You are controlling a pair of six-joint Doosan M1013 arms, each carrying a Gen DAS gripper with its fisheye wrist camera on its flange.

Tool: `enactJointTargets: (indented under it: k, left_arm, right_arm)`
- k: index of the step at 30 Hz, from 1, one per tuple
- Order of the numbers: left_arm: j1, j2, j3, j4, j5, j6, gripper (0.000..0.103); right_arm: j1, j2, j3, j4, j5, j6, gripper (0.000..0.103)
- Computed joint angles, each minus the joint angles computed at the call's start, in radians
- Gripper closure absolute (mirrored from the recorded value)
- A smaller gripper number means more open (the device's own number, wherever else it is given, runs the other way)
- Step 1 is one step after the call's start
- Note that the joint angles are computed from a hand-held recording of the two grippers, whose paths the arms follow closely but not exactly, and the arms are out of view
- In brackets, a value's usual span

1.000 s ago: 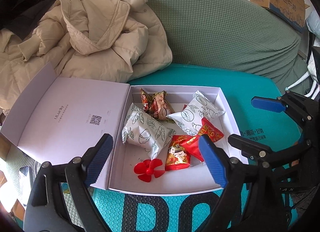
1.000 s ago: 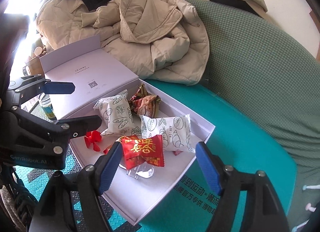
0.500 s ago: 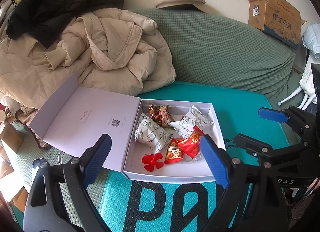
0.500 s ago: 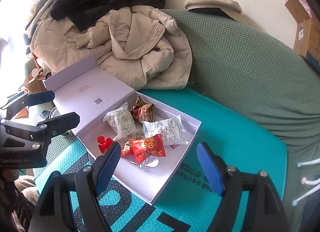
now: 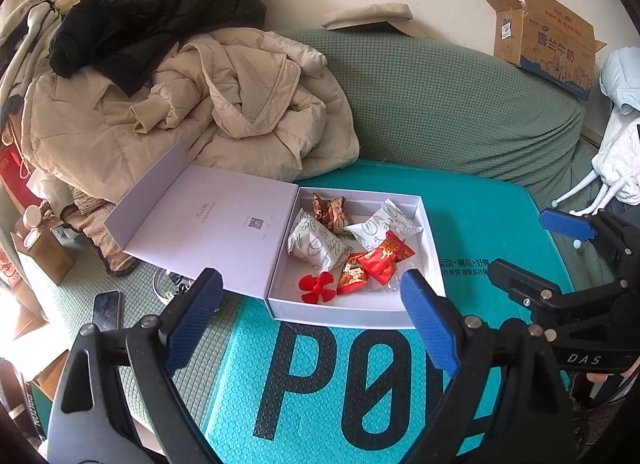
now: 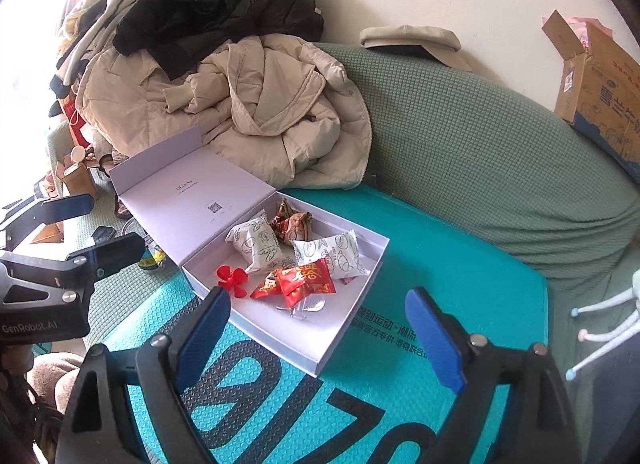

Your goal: Organize objects

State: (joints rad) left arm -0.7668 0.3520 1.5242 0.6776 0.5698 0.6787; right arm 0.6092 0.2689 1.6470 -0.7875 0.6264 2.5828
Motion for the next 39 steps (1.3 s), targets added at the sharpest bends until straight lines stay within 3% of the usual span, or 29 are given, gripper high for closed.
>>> enactJointTargets:
  k: [19, 39]
  left_arm:
    - [-0.05, -0.065, 0.15, 0.108, 0.042, -0.176, 0.013]
    - [-0.052, -0.055, 0.183, 0.061, 0.05, -0.164, 0.013]
  right_arm:
    - [0.087, -0.026, 0.076, -0.025, 0.051, 0.087, 0.012]
    - [0.09, -0.009, 0.101, 0.039, 0.01, 0.046, 0.012]
